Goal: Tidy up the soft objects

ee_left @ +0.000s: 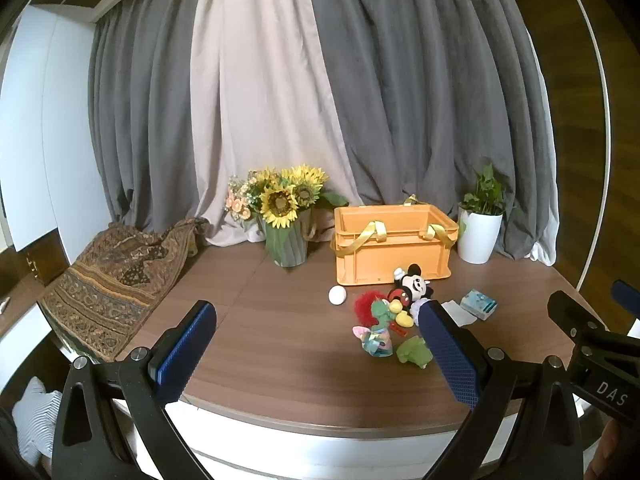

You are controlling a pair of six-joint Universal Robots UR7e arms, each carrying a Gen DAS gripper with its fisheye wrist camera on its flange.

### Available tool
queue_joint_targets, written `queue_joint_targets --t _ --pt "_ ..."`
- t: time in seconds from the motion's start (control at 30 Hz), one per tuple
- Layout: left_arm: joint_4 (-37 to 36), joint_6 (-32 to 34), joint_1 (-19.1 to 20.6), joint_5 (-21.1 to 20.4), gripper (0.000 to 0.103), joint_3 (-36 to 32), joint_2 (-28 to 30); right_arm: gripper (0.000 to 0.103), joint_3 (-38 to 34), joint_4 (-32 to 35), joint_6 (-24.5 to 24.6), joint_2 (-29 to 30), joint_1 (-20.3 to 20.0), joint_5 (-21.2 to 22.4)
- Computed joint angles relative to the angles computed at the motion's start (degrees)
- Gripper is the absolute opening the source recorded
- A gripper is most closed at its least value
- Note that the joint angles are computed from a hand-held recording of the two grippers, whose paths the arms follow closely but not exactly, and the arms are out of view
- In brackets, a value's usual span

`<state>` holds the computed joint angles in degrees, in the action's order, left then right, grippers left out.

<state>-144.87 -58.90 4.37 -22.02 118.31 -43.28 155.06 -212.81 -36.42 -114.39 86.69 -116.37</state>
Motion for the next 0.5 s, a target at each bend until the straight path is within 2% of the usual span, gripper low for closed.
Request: queue_joint_targets --t 0.23,0.5 --pt "-1.4 1.0 0.0 -0.1 0.103 0.7 -0.7 0.103 -0.5 -0.7 -0.1 0.9 1.8 -1.5" --pt "-2.8 2.0 0.0 0.0 0.103 0.9 -0.6 0.103 -0.2 -1.2 -0.3 0.8 1.2 -0.7"
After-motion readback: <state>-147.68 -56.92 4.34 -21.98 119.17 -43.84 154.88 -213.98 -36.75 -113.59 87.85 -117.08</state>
